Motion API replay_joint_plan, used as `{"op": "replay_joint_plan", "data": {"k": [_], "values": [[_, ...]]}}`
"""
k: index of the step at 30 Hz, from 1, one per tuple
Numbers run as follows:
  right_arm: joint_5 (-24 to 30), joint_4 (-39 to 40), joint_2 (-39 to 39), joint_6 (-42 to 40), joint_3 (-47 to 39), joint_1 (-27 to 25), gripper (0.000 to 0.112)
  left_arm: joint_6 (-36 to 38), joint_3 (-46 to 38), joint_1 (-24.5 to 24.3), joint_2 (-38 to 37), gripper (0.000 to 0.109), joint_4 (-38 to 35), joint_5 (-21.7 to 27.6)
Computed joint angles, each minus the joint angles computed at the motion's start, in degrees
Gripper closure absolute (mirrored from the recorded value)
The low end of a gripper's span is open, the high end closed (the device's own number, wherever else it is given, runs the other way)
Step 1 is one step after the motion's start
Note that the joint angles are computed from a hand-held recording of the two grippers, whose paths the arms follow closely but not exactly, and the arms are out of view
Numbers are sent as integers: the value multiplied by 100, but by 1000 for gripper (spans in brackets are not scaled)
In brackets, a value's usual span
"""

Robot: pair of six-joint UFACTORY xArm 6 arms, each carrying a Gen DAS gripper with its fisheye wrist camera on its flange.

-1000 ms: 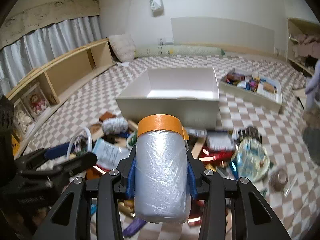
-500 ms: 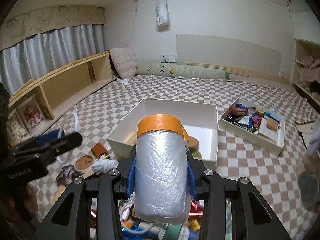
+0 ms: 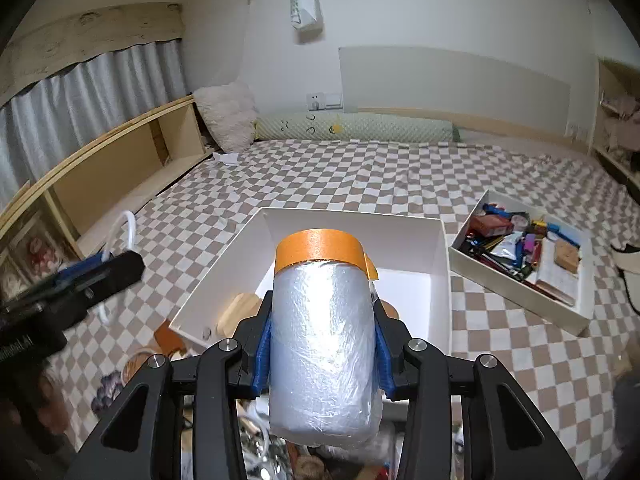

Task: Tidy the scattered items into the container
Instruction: 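Carry the roll into the white box and open the right gripper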

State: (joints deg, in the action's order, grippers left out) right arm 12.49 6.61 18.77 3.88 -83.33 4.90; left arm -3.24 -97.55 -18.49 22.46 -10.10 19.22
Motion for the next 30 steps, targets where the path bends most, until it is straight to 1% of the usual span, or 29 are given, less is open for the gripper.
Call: {"op": "replay_joint_plan", "data": {"k": [4,10,15,20,23,25,28,30], "values": [[422,-210,528,257,-678,-84,70,-180,-680,-1,580,24,296,340],[1041,51,1232,241,-1519,-130,70,-312,-1428,-4,1244,24,561,814],[1330,454,1605,75,-1973,-135,70,-473,-1883,7,1637,24,850,1111],[1464,506,1788,68,-2198,-102,70,-692,-2252,55,1917,23,1089,1438],[1582,569,1912,29,-2368,-97,70,-713,-2272,107,1958,22,1001,1542],[1653,731,1991,-115,-2466,-98,70,-766,-2239,133,1953,18,1030,1578],[1790,836,2127,-177,-2623,-89,70,-811,-2071,152,1863,18,1113,1492],[1875,1007,2207,-279,-2734,-84,70,-760,-1970,172,1801,18,1024,1425]]}}
